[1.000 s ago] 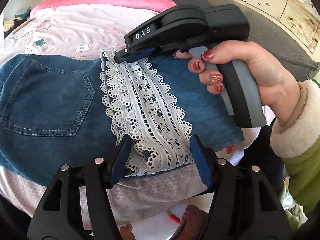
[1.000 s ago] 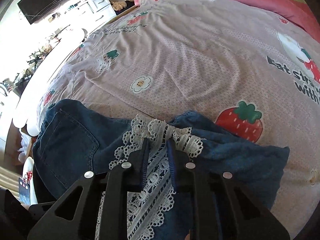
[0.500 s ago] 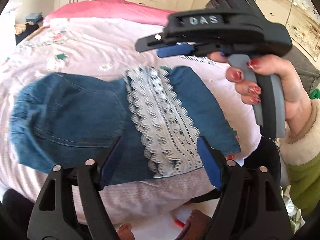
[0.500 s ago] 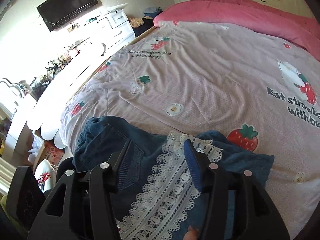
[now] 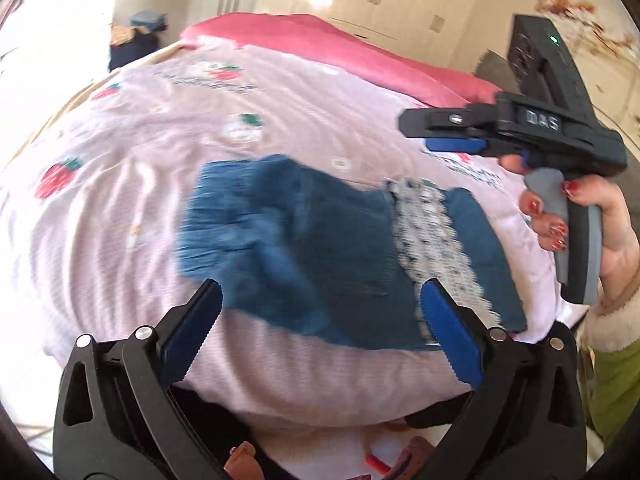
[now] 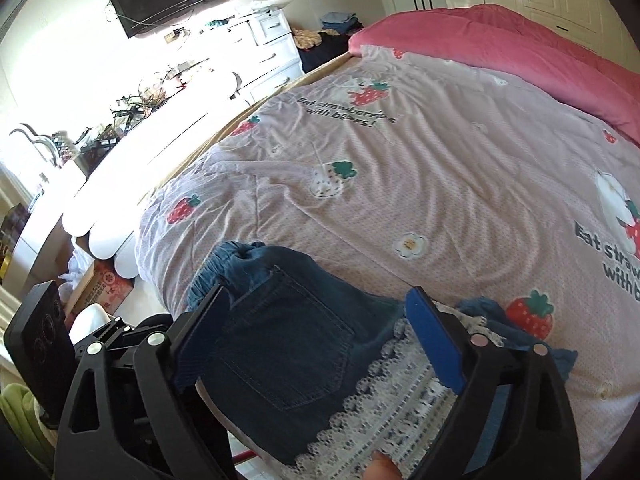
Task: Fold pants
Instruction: 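Grasp the elastic cuff end with the right gripper and fold it over the pants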
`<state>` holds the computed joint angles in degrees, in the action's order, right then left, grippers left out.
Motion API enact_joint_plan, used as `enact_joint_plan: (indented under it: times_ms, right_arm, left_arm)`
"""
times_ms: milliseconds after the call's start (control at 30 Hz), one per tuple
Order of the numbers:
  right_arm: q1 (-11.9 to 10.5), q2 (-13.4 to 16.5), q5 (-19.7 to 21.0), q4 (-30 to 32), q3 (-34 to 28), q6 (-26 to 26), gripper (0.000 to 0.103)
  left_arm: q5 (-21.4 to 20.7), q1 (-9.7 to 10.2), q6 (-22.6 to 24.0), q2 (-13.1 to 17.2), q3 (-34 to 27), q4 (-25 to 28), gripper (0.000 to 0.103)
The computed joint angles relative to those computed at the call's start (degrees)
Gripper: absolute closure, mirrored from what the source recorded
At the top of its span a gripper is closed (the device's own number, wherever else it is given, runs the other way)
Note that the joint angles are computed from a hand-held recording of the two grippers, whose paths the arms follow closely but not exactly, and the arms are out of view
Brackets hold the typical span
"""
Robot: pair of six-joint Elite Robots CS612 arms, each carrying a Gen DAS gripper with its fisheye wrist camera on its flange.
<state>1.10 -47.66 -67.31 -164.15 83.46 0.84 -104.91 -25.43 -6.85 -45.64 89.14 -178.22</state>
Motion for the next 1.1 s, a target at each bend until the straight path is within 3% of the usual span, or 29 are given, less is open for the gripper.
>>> enact_joint_plan:
  times_ms: [133, 367, 600, 700, 767, 833, 900, 1000, 1100]
  right_arm:
    - [1.47, 2.03, -0.04, 3.53, -3.80, -1.69, 0.012]
    - [3.83, 6.03, -0.75, 11.76, -11.66, -7.32, 0.011]
    - [5.39, 10.48, -5.06, 20.87, -19.52, -12.64, 0.011]
    - [5.26, 12.02, -2.36, 25.13, -22.03, -12.75, 0.011]
    - [4.69, 13.16, 3.01, 29.89, -23.81, -11.66, 0.012]
    - [4.79, 13.39, 2.95, 29.97, -23.75, -11.14, 0.045]
    - [4.68, 13.15, 2.94, 28.83, -22.79, -11.14, 0.054]
    - [3.40, 11.92, 7.23, 25.66, -20.23, -8.81, 0.066]
    - [2.41, 10.41, 10.88, 22.53, -17.77, -8.19, 0.068]
  left_arm:
    - [0.65, 1.18, -3.17, 0.59, -0.55, 0.65, 0.010]
    - [-2.96, 2.34, -5.91, 1.67, -1.53, 1.43, 0.010]
    - [-5.21, 2.51, -6.69, 2.90, -2.67, 2.72, 0.010]
    - [-5.62, 2.55, -7.07, 3.42, -3.27, 3.06, 0.010]
    - [-5.87, 2.62, -7.51, 3.83, -3.76, 3.35, 0.010]
    - [-6.07, 2.73, -7.88, 4.10, -4.05, 3.49, 0.010]
    - [-6.58, 2.94, -8.72, 4.50, -4.48, 3.61, 0.010]
    - [-6.90, 3.20, -9.95, 4.93, -4.85, 3.52, 0.010]
    - [-7.85, 3.47, -11.06, 5.40, -5.41, 3.26, 0.010]
